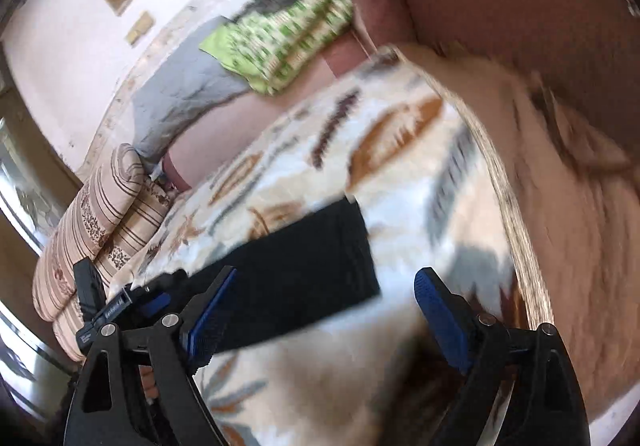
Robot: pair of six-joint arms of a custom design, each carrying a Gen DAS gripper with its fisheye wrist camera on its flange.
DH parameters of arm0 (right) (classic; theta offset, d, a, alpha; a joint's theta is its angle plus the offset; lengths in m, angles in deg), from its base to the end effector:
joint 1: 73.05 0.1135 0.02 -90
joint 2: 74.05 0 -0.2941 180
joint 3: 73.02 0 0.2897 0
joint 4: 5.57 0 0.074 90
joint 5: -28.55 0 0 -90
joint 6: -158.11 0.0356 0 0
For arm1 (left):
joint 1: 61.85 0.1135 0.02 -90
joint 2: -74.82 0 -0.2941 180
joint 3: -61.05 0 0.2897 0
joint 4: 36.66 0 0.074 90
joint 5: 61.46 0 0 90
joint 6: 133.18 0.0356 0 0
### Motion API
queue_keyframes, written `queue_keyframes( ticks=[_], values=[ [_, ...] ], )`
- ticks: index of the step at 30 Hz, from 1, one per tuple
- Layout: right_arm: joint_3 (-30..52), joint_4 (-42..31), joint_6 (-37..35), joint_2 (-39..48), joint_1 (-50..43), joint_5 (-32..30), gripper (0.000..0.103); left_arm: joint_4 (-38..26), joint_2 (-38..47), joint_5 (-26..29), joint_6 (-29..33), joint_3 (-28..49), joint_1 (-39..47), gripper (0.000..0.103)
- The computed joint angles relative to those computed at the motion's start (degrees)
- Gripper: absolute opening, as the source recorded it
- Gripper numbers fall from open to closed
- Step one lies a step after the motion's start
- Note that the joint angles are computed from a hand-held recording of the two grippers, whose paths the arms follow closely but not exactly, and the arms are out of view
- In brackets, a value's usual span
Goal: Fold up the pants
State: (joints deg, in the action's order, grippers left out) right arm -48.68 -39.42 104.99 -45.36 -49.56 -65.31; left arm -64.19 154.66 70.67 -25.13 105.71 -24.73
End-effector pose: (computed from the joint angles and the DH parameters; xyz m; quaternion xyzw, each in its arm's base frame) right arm 0.1246 0.0568 0.1650 0.0902 0.8946 0.2457 0.3621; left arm 0.2145 0.1324 0.1469 -0.0666 0.9084 -0.2076 0.3569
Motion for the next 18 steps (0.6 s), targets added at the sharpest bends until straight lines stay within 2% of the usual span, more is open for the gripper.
queue_keyframes(
  ticks=[4,6,8,11,14,16,18],
  values=[
    [-0.5,3.4,-1.2,2.3,4.6,2.6,0.09,0.3,-0.1,-0.3,0.0,-0.2,-0.3,0.103],
    [-0.9,6.6,-1.7,4.6,4.8,0.5,0.088,0.3,-0.1,0.0,-0.2,-0.1,-0.2,0.103],
    [-0.9,8.4,-1.0,6.5,6.0,0.9,0.087,0.5,0.1,0.9,-0.8,-0.1,0.1,0.103],
    [0.8,6.8,0.2,11.5,7.4,8.0,0.082,0.7,0.4,1.4,-1.2,-0.1,0.3,0.103],
    [-1.6,8.6,1.7,8.6,1.3,0.8,0.082,0.9,0.4,0.9,-1.0,-0.1,0.2,0.103],
    [-2.5,12.2,0.9,8.8,-2.1,-7.1,0.081,0.9,0.5,1.0,-0.9,-0.1,0.3,0.103],
    [-2.1,14.6,0.8,13.0,-1.5,-7.7,0.081,0.7,0.6,1.0,-0.6,0.0,0.3,0.103]
  ],
)
